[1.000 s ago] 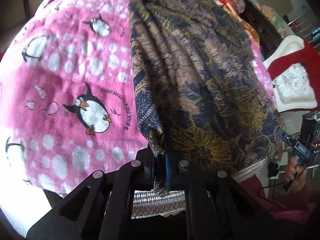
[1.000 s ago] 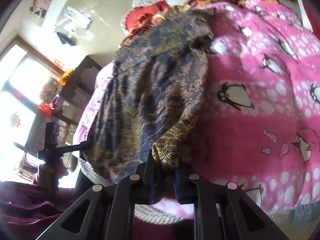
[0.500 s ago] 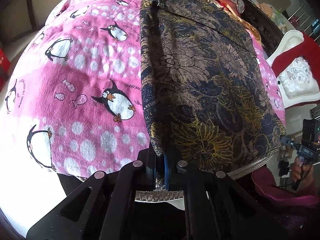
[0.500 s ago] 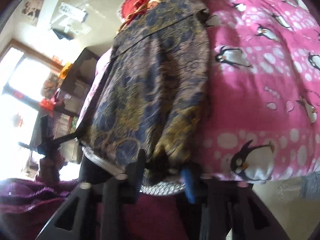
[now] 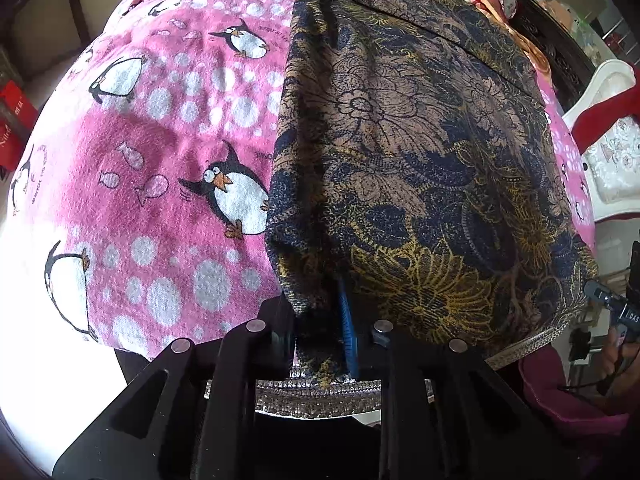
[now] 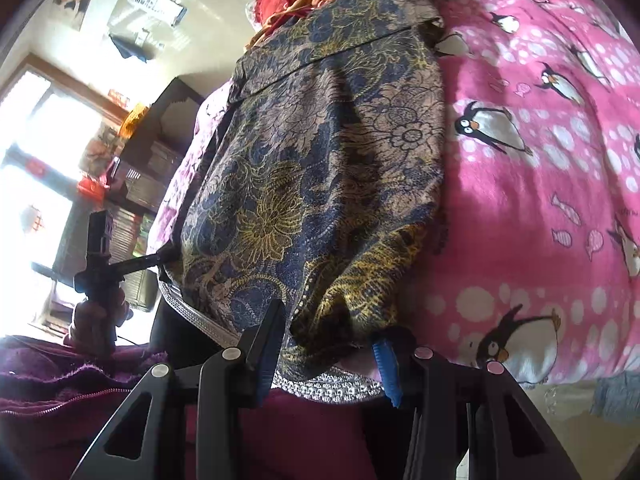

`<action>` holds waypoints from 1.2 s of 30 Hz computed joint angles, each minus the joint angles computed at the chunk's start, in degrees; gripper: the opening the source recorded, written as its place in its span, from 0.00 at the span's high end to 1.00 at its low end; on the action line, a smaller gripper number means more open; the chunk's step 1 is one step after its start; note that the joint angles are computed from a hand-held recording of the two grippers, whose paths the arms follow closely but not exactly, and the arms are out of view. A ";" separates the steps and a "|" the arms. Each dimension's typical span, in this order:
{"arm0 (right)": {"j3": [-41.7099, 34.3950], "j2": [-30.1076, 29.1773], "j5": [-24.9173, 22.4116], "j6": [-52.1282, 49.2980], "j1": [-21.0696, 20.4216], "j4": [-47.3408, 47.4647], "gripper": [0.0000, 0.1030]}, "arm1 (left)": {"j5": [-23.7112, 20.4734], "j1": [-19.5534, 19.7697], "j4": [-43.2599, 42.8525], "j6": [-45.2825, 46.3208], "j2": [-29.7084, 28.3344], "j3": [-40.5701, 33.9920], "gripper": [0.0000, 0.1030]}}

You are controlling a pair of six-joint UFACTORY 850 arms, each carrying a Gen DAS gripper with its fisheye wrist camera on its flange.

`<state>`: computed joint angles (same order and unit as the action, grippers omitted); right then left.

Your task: Fold small clothes

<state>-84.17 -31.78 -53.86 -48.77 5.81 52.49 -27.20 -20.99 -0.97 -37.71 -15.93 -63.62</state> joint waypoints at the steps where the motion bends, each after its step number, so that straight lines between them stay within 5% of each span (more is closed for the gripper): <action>1: -0.27 -0.19 -0.07 0.36 0.16 -0.35 0.60 | 0.00 -0.03 0.05 -0.11 -0.03 -0.01 0.82; 10: -1.65 -1.44 -1.20 1.65 0.42 -0.87 0.60 | 0.05 0.02 -1.57 1.36 -0.54 -0.34 0.74; 14: -1.99 -1.77 -1.82 0.82 0.50 -0.94 0.61 | 1.45 -0.15 -3.76 3.68 -0.63 -0.08 0.57; 17: -2.79 -2.14 -2.27 0.21 1.03 -2.16 0.73 | 0.20 -0.91 -1.15 4.24 -1.32 -1.18 0.54; 19: -2.94 -2.16 -2.78 -0.62 1.20 -1.08 0.78 | -0.04 -0.92 -1.50 6.81 -1.29 -1.41 0.57; 21: -3.11 -2.22 -3.92 -2.41 0.95 1.78 0.80 | 0.86 0.28 -8.01 12.30 -0.77 -0.90 0.87; 28: -6.83 -2.56 -3.52 -5.99 0.17 9.28 0.82 | 4.60 3.86 -21.36 23.71 2.18 -0.39 0.91; 36: -19.53 -8.28 -0.67 -2.90 -0.13 12.09 0.83 | 10.37 5.40 -9.51 14.00 -0.20 -7.58 0.92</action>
